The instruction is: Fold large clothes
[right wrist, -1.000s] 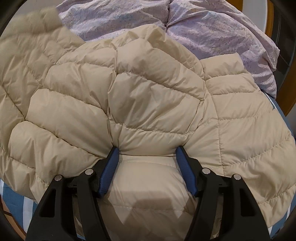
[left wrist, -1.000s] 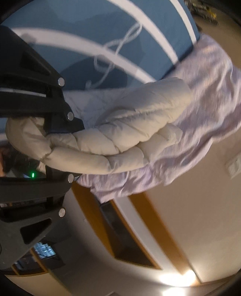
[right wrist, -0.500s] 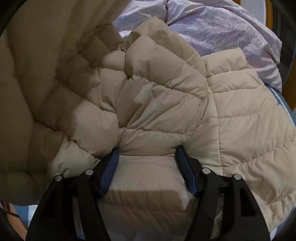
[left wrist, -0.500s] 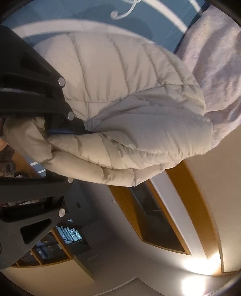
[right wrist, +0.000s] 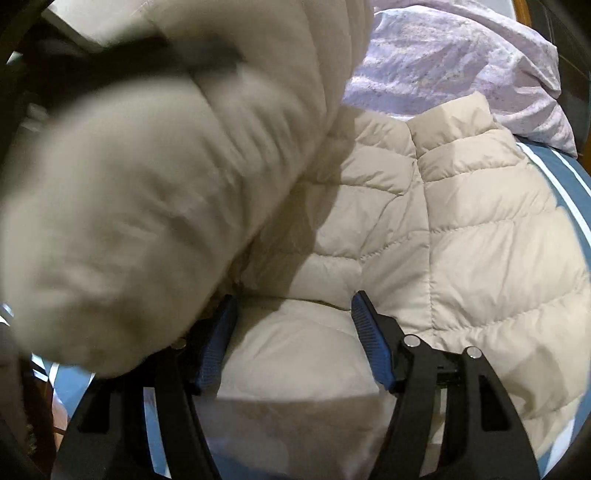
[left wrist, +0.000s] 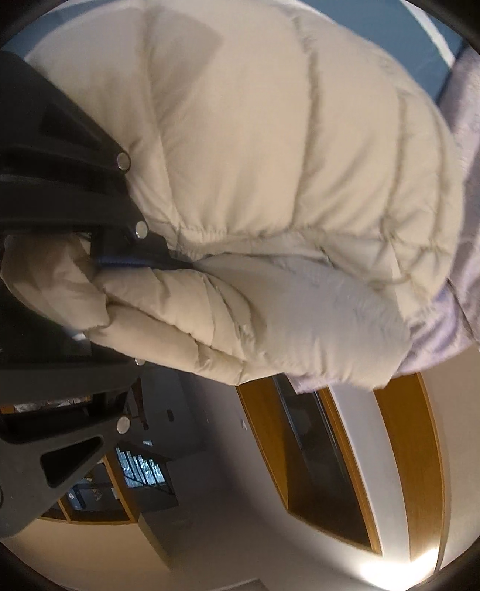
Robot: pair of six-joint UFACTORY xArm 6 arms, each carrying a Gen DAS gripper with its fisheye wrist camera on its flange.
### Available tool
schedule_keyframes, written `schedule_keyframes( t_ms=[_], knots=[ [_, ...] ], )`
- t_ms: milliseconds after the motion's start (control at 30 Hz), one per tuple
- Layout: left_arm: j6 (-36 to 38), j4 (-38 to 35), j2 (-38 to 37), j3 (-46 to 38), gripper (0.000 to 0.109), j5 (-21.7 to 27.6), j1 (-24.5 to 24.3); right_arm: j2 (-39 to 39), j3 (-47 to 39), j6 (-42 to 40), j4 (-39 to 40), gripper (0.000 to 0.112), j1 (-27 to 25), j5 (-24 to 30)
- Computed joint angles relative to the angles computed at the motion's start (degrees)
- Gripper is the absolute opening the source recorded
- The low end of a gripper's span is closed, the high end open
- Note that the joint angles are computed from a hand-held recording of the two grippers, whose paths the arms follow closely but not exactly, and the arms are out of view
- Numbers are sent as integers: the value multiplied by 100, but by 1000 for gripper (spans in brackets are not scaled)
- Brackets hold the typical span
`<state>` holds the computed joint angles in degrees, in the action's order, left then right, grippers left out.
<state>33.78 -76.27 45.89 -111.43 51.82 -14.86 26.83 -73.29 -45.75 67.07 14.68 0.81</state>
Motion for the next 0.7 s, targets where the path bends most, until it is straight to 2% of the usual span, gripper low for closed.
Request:
schedule_keyframes(
  t_ms=[133,233,367,567,667,700],
  knots=[
    [-370,590,241,-282,21,-348,-238,-378,366,-736,663,66,-114,-92],
    [-662,1080,369,-440,22,-581,-420,-593,604,-993,849,66,-174,-248],
    [-999,1507,456,-564,22,-704,-548,-824,908,-877,689,66,-262,-444],
    [-1619,1988,769,-1117,22,-717,-694,-1027,1073,-2001,1844,66,-348,-504],
    [-1767,2109,860,-1284,22,-695,-703,-988,1103,-1890,1813,66,-327,-487],
    [-1798,2132,673,-1119,22,-686,-699,-946,1123,-1702,1624,66,-353,-459]
  ],
)
